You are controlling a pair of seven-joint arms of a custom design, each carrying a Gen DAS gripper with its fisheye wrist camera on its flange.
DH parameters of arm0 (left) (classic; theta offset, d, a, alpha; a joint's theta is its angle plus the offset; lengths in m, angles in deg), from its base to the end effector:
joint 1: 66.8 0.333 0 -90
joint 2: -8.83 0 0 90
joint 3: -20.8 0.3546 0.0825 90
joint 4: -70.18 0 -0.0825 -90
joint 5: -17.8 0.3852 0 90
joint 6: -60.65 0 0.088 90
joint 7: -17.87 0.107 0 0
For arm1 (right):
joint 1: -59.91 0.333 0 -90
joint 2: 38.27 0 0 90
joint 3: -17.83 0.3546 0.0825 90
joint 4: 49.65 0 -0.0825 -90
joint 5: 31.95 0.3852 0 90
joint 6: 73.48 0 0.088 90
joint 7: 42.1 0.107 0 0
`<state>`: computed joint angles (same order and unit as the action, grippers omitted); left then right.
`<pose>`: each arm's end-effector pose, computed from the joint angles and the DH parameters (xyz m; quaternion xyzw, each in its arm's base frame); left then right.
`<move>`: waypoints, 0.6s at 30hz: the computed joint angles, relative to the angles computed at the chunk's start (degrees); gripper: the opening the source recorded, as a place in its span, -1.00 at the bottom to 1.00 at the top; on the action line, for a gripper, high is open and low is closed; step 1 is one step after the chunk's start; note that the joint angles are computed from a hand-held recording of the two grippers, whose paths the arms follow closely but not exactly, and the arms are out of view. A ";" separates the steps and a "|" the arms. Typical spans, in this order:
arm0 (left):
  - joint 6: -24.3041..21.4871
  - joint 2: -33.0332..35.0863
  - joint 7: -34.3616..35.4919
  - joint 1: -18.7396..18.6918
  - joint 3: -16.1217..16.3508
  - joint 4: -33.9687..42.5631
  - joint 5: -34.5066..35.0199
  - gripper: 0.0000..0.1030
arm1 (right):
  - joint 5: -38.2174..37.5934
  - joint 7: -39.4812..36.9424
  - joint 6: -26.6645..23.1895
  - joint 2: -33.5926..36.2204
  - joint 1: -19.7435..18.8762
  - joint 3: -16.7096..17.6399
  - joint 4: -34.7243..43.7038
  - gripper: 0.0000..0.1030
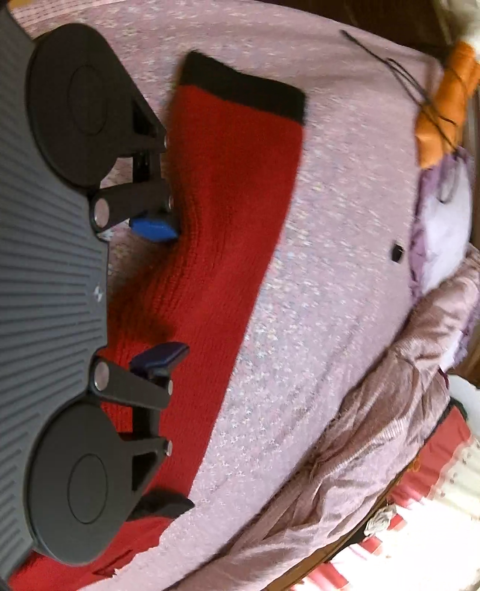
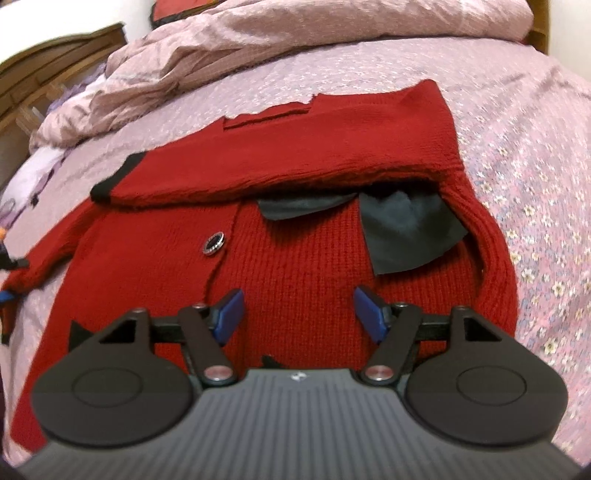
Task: Fold small clothes
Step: 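Close the left tool on the middle of the other sleeve, then lift the sleeve with the left tool and fold it across the cardigan body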
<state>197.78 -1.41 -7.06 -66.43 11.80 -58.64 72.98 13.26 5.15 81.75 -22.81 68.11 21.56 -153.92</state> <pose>0.5101 -0.0743 0.5135 -0.9017 0.1593 -0.2406 0.3219 0.6693 0.1116 0.4883 -0.7482 0.5391 -0.1112 0.3703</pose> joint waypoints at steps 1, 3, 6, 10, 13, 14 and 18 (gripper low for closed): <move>0.39 0.13 -0.19 0.16 0.01 0.06 0.96 0.22 | 0.34 0.42 0.25 0.06 0.03 0.01 -0.05 0.33; 2.17 0.38 -0.69 0.68 0.46 -0.02 2.56 0.22 | 1.70 0.03 -0.10 0.21 -0.37 0.40 0.13 0.42; 3.96 1.25 0.39 1.28 1.35 0.28 1.43 0.22 | 1.79 -0.27 -0.80 0.17 -0.40 0.33 0.29 0.43; 2.93 1.23 0.33 1.54 0.83 0.84 3.22 -0.08 | 0.50 2.29 -1.84 -0.19 0.02 -0.28 0.47 0.43; 2.82 0.46 0.86 1.46 0.66 1.09 4.58 -0.25 | 0.98 1.78 -2.37 -0.83 -0.26 -0.09 0.04 0.44; 2.96 0.21 1.35 1.44 0.73 1.26 4.34 -0.30 | 1.46 1.34 -2.36 -1.04 -0.36 0.02 -0.16 0.44; 3.04 -1.29 0.27 1.51 0.11 2.13 5.61 -0.42 | 5.30 -1.77 -1.98 -2.10 -0.94 0.67 -1.15 0.43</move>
